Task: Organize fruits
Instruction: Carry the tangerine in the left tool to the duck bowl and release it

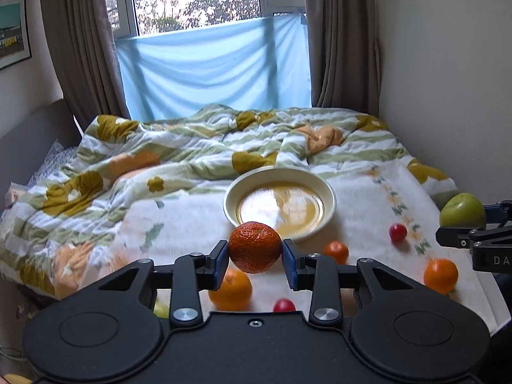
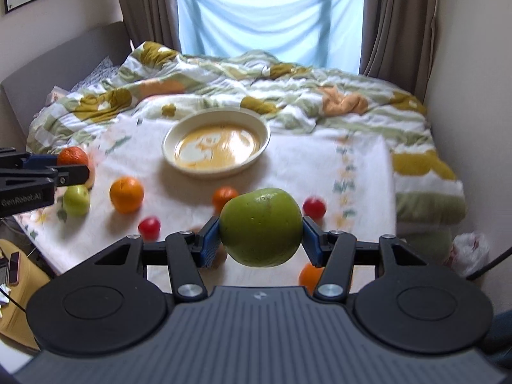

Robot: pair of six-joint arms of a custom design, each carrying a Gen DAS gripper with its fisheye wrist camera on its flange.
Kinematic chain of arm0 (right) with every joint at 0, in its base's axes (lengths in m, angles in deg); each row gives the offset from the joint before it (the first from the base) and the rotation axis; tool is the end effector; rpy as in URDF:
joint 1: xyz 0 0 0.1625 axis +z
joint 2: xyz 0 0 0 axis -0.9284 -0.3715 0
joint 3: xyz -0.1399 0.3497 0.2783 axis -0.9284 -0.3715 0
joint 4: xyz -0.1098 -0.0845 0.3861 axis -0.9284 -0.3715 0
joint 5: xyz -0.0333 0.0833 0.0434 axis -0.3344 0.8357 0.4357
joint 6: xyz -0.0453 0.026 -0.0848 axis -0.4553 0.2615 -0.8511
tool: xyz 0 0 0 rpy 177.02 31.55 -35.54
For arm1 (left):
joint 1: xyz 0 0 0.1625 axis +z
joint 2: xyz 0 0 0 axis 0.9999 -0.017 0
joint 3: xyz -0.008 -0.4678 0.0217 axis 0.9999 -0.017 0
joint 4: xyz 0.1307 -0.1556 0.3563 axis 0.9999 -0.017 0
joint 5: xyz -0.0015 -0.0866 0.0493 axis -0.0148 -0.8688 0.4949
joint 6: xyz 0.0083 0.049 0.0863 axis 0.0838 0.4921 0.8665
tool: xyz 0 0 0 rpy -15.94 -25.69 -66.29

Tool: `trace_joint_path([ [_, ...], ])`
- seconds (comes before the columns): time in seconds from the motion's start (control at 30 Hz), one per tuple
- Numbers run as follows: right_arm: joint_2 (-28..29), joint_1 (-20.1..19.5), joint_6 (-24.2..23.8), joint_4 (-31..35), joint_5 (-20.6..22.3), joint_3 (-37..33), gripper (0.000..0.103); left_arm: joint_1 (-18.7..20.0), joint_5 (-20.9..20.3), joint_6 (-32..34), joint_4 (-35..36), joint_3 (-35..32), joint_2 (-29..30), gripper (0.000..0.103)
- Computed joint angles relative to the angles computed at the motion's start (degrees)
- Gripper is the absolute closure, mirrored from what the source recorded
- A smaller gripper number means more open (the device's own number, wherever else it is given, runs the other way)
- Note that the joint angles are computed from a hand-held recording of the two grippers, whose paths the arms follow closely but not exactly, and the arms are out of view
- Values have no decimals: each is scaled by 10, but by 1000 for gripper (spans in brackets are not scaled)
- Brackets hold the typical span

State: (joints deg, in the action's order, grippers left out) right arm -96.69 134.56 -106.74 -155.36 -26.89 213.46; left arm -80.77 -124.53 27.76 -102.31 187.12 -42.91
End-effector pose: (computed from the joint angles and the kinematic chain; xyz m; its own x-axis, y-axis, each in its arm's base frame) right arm 0.0400 -0.2068 0.4111 -0.7219 0.0718 0.6883 -0.4947 0.6419 -0.5858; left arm -0.4606 -0.2799 0.0361 -0.5665 0.4030 -0.7188 0.7873 0.5222 -0.3276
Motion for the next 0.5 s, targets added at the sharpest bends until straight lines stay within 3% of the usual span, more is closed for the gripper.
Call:
trace_joint_path([
  [0.27,108,122,47,-49,-98,-69,34,58,4,108,-43,-69,15,63],
  [0.5,213,171,63,-79,-140,-140,34,129,-46,209,-66,-152,56,63],
])
